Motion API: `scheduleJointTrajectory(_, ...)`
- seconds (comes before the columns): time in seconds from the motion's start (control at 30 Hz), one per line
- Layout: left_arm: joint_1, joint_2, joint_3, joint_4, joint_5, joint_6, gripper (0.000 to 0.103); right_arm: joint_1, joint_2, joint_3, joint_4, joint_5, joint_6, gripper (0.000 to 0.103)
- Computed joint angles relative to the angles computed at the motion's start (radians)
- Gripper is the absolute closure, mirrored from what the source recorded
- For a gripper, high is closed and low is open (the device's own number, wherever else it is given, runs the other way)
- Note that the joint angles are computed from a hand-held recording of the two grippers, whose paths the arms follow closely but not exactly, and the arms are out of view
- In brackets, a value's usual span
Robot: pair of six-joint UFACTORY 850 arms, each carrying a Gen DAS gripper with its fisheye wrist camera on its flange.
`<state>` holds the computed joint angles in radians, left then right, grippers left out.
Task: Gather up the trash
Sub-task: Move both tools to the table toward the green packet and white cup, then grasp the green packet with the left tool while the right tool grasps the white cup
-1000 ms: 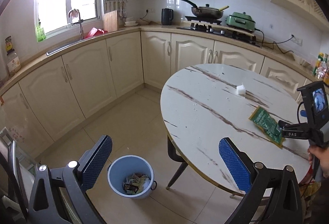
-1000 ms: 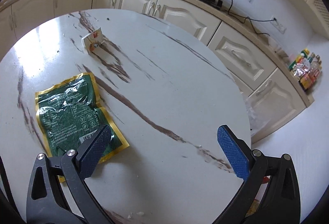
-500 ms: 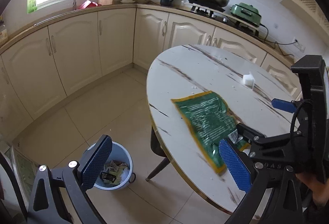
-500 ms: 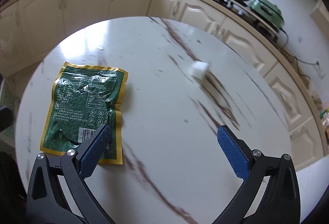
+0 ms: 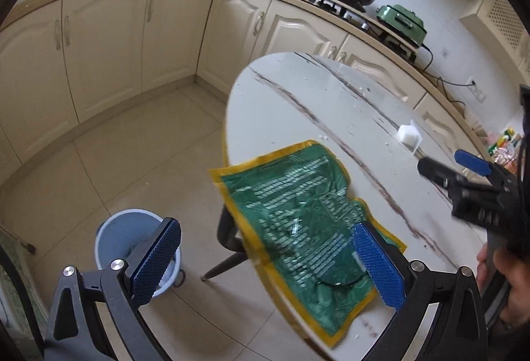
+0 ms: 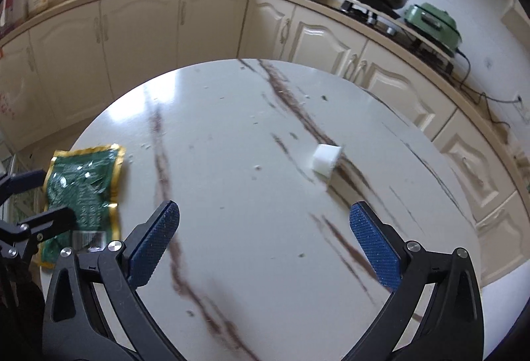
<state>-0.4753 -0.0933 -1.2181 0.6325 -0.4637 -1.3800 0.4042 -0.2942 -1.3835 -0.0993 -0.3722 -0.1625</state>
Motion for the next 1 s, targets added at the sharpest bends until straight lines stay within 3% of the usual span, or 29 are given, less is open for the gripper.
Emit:
scheduleJointTrajectory(0.13, 0.003, -0.013, 0.004, 0.063, 0.022, -0.018, 0.001, -0.056, -0.053, -0.077, 0.191, -0.034, -0.095, 0.000)
scheduleJointTrajectory(0.2, 0.010, -0.011, 0.022, 0.091, 0.072, -0.037, 0.010, -0.076, -0.093, -0.126, 0.296, -0.067, -0.153, 0.000)
scheduleJointTrajectory(0.27, 0.028, 0.007, 0.057, 0.056, 0.147, -0.005, 0.024, -0.079, -0.130, -0.167, 0.269, -0.085, -0.119, 0.000)
scheduleJointTrajectory(0.4, 0.053, 0.060, 0.128, 0.046, 0.198, 0.000, 0.036, -0.095, -0.190, -0.231, 0.335, -0.129, -0.117, 0.000)
scheduleJointTrajectory(0.53, 0.098, 0.109, 0.181, -0.064, 0.253, 0.103, 0.055, -0.075, -0.200, -0.233, 0.234, -0.119, -0.035, 0.004)
scheduleJointTrajectory(0.57, 0.095, 0.126, 0.190, -0.010, 0.235, 0.064, 0.066, -0.076, -0.202, -0.234, 0.252, -0.126, -0.042, 0.014)
scheduleJointTrajectory(0.6, 0.088, 0.139, 0.194, 0.048, 0.207, 0.029, 0.070, -0.077, -0.200, -0.231, 0.254, -0.126, -0.038, 0.032)
scheduleJointTrajectory(0.63, 0.081, 0.148, 0.197, 0.065, 0.190, 0.023, 0.075, -0.076, -0.202, -0.232, 0.232, -0.131, -0.017, 0.041)
scheduleJointTrajectory(0.7, 0.086, 0.151, 0.199, 0.039, 0.192, 0.055, 0.076, -0.073, -0.194, -0.221, 0.192, -0.124, 0.014, 0.064)
scheduleJointTrajectory(0.73, 0.083, 0.155, 0.200, 0.039, 0.187, 0.056, 0.077, -0.076, -0.191, -0.219, 0.210, -0.125, -0.004, 0.065)
scheduleJointTrajectory(0.8, 0.079, 0.154, 0.194, 0.067, 0.174, 0.035, 0.081, -0.088, -0.179, -0.207, 0.304, -0.130, -0.086, 0.078)
scheduleJointTrajectory(0.87, 0.071, 0.164, 0.196, 0.099, 0.170, 0.010, 0.089, -0.093, -0.157, -0.184, 0.345, -0.127, -0.135, 0.081)
scheduleJointTrajectory(1.0, 0.030, 0.167, 0.179, 0.167, 0.131, -0.051, 0.094, -0.096, -0.101, -0.124, 0.450, -0.118, -0.247, 0.082)
